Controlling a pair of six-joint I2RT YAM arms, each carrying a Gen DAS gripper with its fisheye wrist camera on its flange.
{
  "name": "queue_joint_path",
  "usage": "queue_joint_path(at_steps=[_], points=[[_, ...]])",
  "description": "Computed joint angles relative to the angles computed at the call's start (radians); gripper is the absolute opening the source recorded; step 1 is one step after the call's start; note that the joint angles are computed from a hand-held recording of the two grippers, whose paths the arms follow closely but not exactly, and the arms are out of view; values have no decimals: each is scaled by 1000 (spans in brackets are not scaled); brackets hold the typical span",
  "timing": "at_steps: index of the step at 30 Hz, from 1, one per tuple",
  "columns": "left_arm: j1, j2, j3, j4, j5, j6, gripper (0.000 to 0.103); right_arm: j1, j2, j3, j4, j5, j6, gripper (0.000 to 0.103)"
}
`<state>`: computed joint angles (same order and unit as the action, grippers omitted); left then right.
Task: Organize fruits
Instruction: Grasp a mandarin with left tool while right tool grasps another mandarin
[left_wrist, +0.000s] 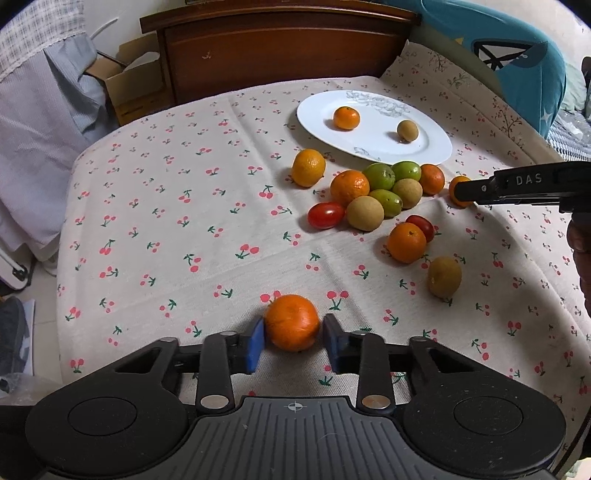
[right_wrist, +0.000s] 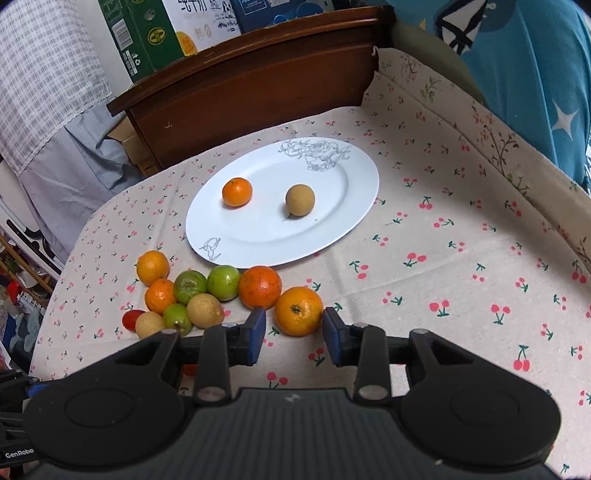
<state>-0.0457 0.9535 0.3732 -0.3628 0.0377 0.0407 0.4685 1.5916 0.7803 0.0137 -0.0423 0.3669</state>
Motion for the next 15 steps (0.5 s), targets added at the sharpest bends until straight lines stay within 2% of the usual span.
queue_joint_path(at_steps=[2,15], points=[[3,-1,-3,5,6,-2,28,1,3,-2,5,9,-1,29],[-10,-6,-9,79,-13,-37,28,-8,-39,-19,3,-7,31,28]])
